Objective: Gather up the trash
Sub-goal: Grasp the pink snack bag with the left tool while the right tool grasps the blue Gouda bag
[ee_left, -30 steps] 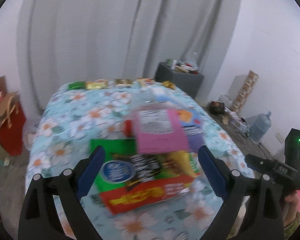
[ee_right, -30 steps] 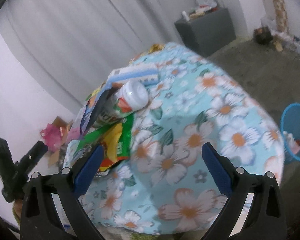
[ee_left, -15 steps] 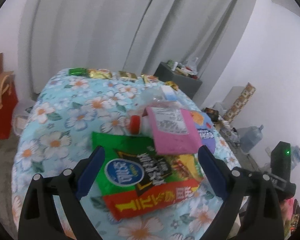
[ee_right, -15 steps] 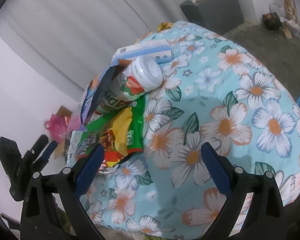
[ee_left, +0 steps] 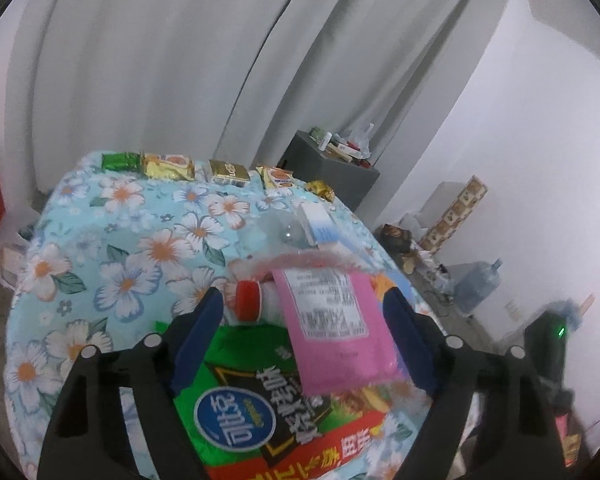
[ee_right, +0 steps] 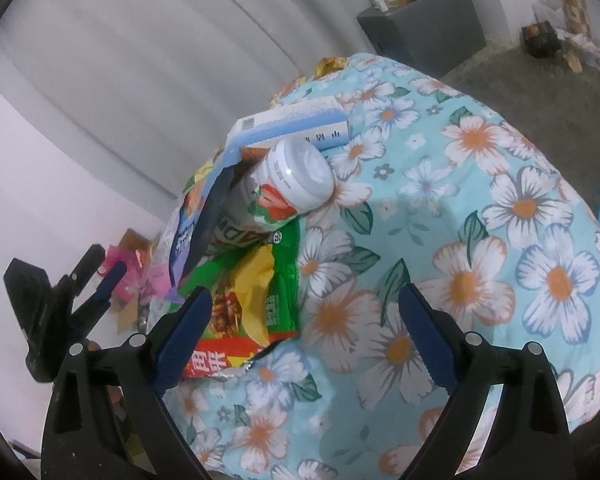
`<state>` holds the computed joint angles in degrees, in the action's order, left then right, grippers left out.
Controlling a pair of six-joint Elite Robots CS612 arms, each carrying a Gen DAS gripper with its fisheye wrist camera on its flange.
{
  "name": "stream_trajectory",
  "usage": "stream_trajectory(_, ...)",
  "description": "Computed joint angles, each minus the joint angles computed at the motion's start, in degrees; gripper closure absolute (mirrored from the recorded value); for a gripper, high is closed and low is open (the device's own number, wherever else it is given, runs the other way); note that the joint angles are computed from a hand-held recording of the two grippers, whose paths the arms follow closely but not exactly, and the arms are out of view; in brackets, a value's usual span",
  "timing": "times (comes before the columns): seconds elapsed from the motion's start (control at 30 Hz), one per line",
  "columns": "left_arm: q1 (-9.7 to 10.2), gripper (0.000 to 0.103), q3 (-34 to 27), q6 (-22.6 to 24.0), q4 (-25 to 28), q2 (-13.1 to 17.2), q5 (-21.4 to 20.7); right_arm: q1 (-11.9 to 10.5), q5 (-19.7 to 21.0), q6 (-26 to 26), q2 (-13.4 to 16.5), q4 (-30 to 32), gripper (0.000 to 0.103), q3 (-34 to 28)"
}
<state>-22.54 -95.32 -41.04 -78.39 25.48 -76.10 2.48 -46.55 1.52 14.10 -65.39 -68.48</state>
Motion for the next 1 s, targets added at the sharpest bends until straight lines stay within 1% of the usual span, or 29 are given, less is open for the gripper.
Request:
stream_trajectory(0.07, 1.31, 0.030, 0.8, -2.3, -1.2, -0.2, -3.8, 0.0, 0.2, 0.6, 0.0, -0.2, 0.014, 0.4)
stream_trajectory(0.17, 3.39, 0.037, 2.4, -7.5, -3.1, -0.3, -9.2, -0.1, 1.0, 1.4, -0.1, -0.3, 0.015, 0.9)
stream_trajectory(0.23, 3.95, 0.039, 2.7, -9.2, -3.8, -0.1, -10.7, -0.2, 2.7, 2.0, 0.0, -0.2, 0.016, 1.1)
stream_trajectory(0.33, 4.21, 0.041, 2.6, -10.9, -4.4, 0.5, -12.9, -0.4, 5.4, 2.5, -0.2, -0.9, 0.017, 2.1)
stream_trajectory(0.43, 4.50, 0.041, 3.2, -11.4, -3.1, 0.8, -17.3, -0.3, 7.1, 3.2, -0.4, -1.9, 0.017, 2.8)
stream_trajectory(0.5, 4.56, 0.041, 3.6, -11.8, -1.7, 0.8, -19.5, -0.2, 7.6, 3.5, -0.5, -2.1, 0.018, 3.4)
stream_trajectory(0.63, 4.22, 0.042, 3.8, -12.1, 0.0, 0.9, -19.8, -0.1, 8.3, 3.1, -0.6, -1.6, 0.019, 4.0)
stream_trajectory(0.67, 4.13, 0.047, 3.8, -12.0, -0.2, 0.9, -19.8, -0.1, 8.5, 3.0, -0.6, -1.5, 0.020, 4.0)
stream_trajectory(0.7, 4.08, 0.051, 3.9, -11.8, -0.3, 0.9, -19.8, -0.2, 8.6, 3.0, -0.5, -1.3, 0.020, 3.8)
stream_trajectory(0.77, 3.90, 0.065, 3.9, -10.9, -0.6, 0.9, -20.0, -0.3, 8.5, 3.5, -0.4, -1.9, 0.020, 3.9)
stream_trajectory(0.8, 3.81, 0.069, 3.8, -10.6, -0.7, 0.9, -20.1, -0.4, 8.6, 3.8, -0.3, -2.0, 0.020, 3.8)
stream_trajectory(0.83, 3.72, 0.075, 3.9, -10.1, -0.7, 0.9, -20.3, -0.5, 8.9, 4.1, -0.2, -2.0, 0.021, 3.6)
stream_trajectory(0.87, 3.63, 0.080, 3.8, -9.7, -0.7, 0.9, -20.3, -0.6, 9.1, 4.3, -0.1, -1.8, 0.021, 3.3)
stream_trajectory(0.97, 3.50, 0.088, 3.6, -8.8, -1.5, 1.0, -20.9, -0.8, 9.6, 4.7, 0.1, -1.7, 0.021, 3.2)
stream_trajectory(1.0, 3.45, 0.089, 3.5, -8.8, -1.9, 1.0, -21.0, -0.8, 9.6, 4.6, 0.2, -1.6, 0.021, 3.1)
